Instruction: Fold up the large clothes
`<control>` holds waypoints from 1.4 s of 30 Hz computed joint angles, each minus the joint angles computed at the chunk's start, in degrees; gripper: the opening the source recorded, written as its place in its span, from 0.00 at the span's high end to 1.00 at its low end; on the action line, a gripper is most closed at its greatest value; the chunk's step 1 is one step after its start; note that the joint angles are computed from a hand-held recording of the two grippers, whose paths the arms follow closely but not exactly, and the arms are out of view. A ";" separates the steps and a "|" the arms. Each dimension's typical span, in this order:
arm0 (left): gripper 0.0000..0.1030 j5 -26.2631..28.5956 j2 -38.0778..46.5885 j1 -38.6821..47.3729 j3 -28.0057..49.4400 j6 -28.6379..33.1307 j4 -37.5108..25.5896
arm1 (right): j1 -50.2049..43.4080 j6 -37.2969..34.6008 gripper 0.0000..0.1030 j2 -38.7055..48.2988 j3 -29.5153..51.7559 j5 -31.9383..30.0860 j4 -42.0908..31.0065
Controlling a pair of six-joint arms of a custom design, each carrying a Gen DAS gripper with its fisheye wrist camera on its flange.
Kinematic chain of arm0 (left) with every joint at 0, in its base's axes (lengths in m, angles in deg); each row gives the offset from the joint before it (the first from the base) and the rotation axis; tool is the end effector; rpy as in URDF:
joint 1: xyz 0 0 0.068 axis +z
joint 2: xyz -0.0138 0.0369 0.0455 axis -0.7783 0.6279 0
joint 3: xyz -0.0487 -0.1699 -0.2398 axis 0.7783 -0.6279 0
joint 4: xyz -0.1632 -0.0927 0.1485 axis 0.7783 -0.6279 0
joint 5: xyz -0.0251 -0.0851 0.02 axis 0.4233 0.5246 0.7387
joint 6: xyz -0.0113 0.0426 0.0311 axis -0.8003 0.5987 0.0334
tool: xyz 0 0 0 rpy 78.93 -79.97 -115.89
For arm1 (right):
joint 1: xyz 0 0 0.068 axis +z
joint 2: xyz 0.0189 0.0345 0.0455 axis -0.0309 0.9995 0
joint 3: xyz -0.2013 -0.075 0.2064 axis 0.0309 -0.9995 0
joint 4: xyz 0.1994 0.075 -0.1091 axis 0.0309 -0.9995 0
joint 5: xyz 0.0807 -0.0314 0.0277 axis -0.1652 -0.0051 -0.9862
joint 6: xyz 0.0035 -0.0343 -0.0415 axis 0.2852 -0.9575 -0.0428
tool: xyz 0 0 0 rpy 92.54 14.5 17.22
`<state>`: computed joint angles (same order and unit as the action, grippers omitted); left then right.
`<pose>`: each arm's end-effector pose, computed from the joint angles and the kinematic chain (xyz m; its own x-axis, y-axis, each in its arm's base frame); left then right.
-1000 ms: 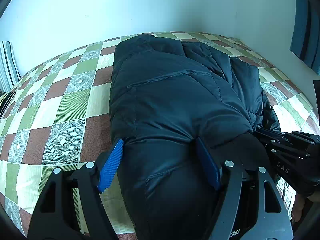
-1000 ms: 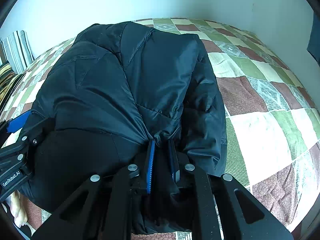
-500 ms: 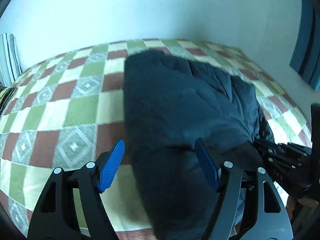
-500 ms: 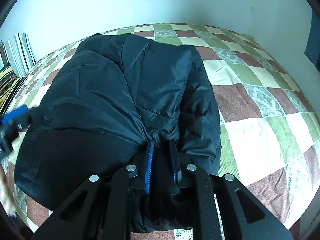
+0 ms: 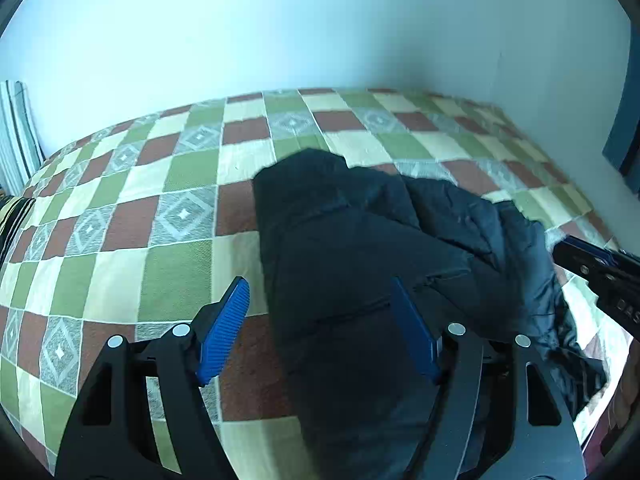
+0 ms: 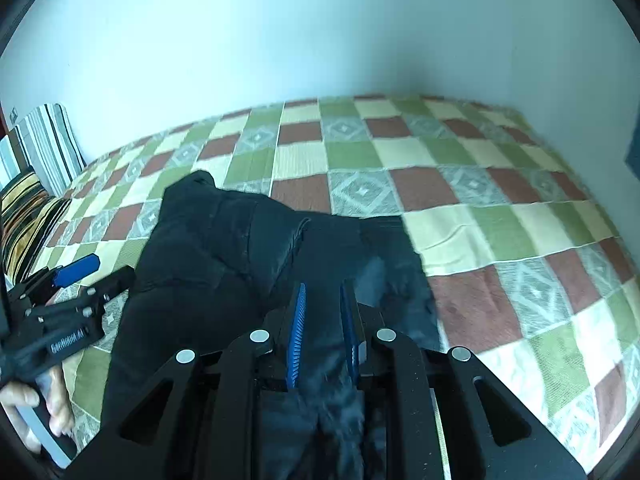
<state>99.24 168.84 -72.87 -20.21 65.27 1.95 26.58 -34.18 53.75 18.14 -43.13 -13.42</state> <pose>0.3253 -0.1378 0.1234 -0.5771 0.4686 -0.6688 0.6359 0.7717 -0.0080 0.2032 0.0884 0.1046 -0.6017 0.4201 -0.6794 0.4770 0.8712 0.1162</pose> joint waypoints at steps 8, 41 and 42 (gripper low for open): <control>0.29 -3.30 10.44 -3.00 8.95 -1.69 -5.36 | -8.81 -6.20 0.82 15.97 1.23 -9.16 13.45; 0.28 -4.18 0.40 -3.84 -10.79 -5.45 5.67 | 6.07 11.77 0.65 20.55 -8.51 -1.23 20.95; 0.28 -4.79 1.29 -4.18 -10.96 -5.29 6.72 | 5.31 11.37 0.63 23.80 -8.50 -1.90 24.28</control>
